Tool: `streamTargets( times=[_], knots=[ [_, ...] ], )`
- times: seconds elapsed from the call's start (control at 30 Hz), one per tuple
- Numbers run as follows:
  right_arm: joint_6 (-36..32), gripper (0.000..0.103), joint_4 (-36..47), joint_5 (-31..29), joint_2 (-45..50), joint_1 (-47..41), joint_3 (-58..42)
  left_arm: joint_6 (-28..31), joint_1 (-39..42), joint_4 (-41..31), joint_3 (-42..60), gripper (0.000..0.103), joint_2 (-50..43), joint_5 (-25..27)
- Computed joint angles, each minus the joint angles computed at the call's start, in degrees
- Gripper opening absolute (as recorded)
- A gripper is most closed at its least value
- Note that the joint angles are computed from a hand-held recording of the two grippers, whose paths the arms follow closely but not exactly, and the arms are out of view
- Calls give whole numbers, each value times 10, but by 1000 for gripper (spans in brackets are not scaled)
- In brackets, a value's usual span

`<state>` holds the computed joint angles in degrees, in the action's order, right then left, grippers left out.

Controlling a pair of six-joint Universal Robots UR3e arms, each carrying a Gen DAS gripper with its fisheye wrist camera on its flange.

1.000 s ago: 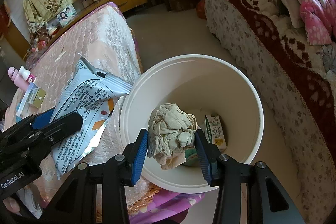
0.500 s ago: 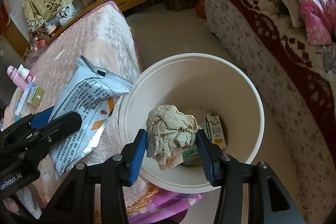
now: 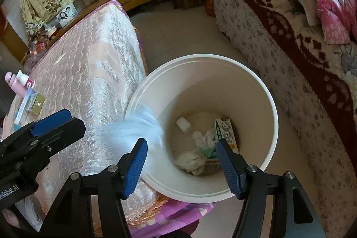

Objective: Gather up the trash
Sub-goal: 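Open both tools to drop the packet and paper into the bucket, then move both open tools back over the blue tissue pack on the bed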

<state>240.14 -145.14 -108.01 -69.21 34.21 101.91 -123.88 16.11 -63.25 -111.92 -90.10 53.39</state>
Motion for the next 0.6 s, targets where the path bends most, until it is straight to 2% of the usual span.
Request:
streamTargets(
  times=[0.3,0.6],
  knots=[
    [0,62,15,4,6,4,-16,26,31,-16,-13,59,26,-5],
    [-13,62,75,-17,25,28,-104,64,95,-16,-27,59,64,-9]
  ],
)
